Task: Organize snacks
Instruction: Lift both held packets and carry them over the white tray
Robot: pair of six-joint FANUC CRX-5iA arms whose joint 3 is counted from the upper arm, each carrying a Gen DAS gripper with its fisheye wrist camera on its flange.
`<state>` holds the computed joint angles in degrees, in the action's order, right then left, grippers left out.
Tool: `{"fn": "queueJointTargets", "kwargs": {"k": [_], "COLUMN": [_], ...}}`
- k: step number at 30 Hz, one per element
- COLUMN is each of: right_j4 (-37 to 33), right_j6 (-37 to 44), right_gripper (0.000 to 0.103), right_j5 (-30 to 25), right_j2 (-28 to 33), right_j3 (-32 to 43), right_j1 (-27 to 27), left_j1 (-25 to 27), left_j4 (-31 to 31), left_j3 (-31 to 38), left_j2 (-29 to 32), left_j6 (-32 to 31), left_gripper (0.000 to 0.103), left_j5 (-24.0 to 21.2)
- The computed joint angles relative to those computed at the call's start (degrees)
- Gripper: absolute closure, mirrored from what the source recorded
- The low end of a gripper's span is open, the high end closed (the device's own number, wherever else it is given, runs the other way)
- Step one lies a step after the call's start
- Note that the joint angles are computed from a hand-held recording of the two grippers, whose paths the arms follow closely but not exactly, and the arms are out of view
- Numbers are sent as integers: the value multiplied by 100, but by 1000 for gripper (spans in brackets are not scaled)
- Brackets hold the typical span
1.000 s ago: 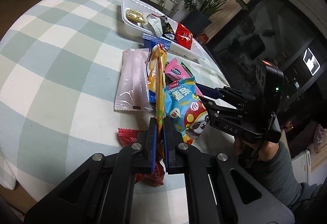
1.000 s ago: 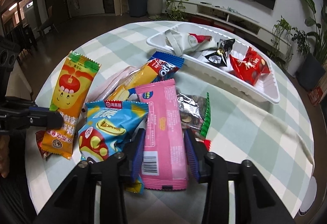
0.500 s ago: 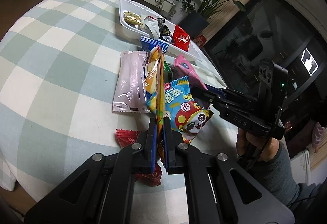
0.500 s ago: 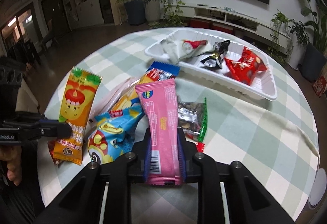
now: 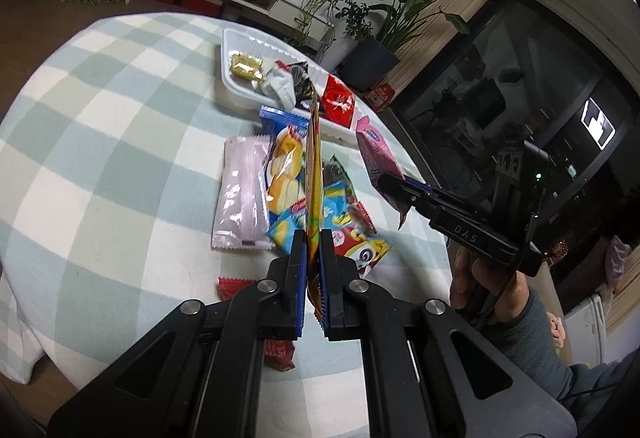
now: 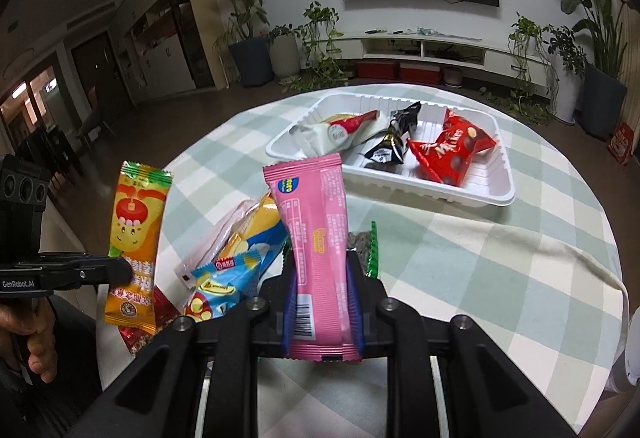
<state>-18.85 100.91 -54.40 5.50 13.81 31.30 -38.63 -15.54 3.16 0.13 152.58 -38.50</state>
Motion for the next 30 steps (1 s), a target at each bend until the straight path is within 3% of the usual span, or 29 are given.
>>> {"fn": "queueJointTargets", "kwargs": {"k": [9,14,17,22,30], "right_j4": [-340,-495,-493,-199,104], "right_j6": [-171,-409,-645,-1177,-1970], "right_gripper": [80,80,80,80,80], "right_j5": [25,-59,-143,-430,-1233], "right_j2": [29,205,489,1329,2975], "right_j3": [175,594,1096,2281,4431], "right_j1": [-272,-458,-559,-586,-575], "left_j1": [292,613,870,1335,2010], "left_j4": [359,692,1038,1593,2403], "left_j3": [465,1143,1625,2939,4826], "left_j2": [93,446,743,1598,3047], "left_j6": [-818,-1594,-2150,-3080,-3797], "left_gripper": [99,99,99,99,99], "left_j5": [-230,-618,-813,-1552,-2725]}}
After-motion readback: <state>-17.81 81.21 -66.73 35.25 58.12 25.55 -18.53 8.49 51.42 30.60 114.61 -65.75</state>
